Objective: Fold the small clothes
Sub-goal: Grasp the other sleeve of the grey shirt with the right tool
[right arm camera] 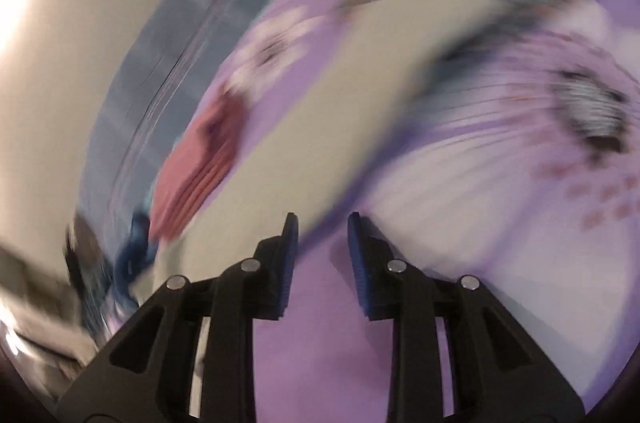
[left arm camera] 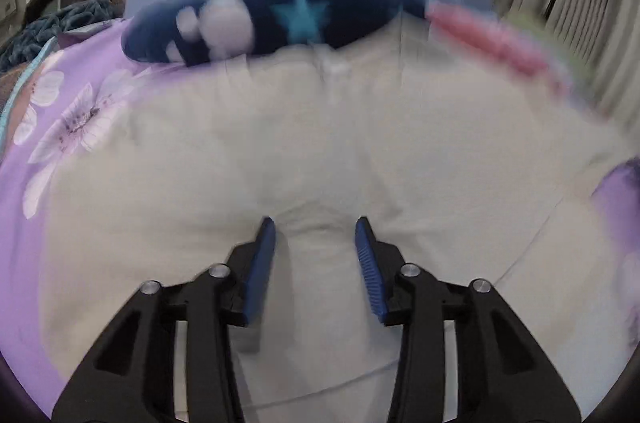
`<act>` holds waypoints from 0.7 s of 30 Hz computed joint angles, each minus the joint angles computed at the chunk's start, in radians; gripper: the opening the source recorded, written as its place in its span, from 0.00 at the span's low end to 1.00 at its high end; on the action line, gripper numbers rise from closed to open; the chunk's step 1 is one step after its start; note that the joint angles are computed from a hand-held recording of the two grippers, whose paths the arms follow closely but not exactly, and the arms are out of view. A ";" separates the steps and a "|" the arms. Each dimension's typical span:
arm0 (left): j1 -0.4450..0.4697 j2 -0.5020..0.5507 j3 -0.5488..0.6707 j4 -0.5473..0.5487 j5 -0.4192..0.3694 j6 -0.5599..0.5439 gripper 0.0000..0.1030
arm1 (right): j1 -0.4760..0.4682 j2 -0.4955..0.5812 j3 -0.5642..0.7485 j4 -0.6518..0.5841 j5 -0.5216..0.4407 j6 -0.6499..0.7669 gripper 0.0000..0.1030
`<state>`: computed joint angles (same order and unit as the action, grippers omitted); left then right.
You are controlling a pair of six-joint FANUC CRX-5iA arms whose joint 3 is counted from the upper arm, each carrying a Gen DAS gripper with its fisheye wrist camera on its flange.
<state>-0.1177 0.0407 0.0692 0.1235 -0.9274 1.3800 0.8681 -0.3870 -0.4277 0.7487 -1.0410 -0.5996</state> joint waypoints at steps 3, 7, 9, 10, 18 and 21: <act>-0.039 0.008 0.039 -0.098 -0.012 0.049 0.44 | -0.019 -0.040 -0.049 0.032 0.033 -0.056 0.17; -0.002 0.000 0.004 -0.014 0.009 0.010 0.46 | -0.072 -0.011 -0.042 0.061 0.083 -0.076 0.35; 0.002 -0.007 -0.009 0.014 0.013 0.005 0.47 | -0.089 0.022 -0.010 0.045 0.078 -0.074 0.30; 0.004 -0.006 -0.012 0.021 0.016 0.003 0.47 | -0.100 0.022 -0.008 0.043 0.082 -0.076 0.24; 0.004 -0.013 -0.020 0.029 0.018 0.002 0.48 | -0.101 0.143 0.117 0.268 0.042 -0.137 0.06; 0.017 -0.018 -0.038 0.068 0.028 -0.019 0.50 | -0.093 0.263 0.243 0.289 0.211 0.013 0.05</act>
<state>-0.1007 0.0229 0.0310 0.1919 -0.8990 1.3610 0.7749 -0.1236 -0.1845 1.0373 -0.8299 -0.5869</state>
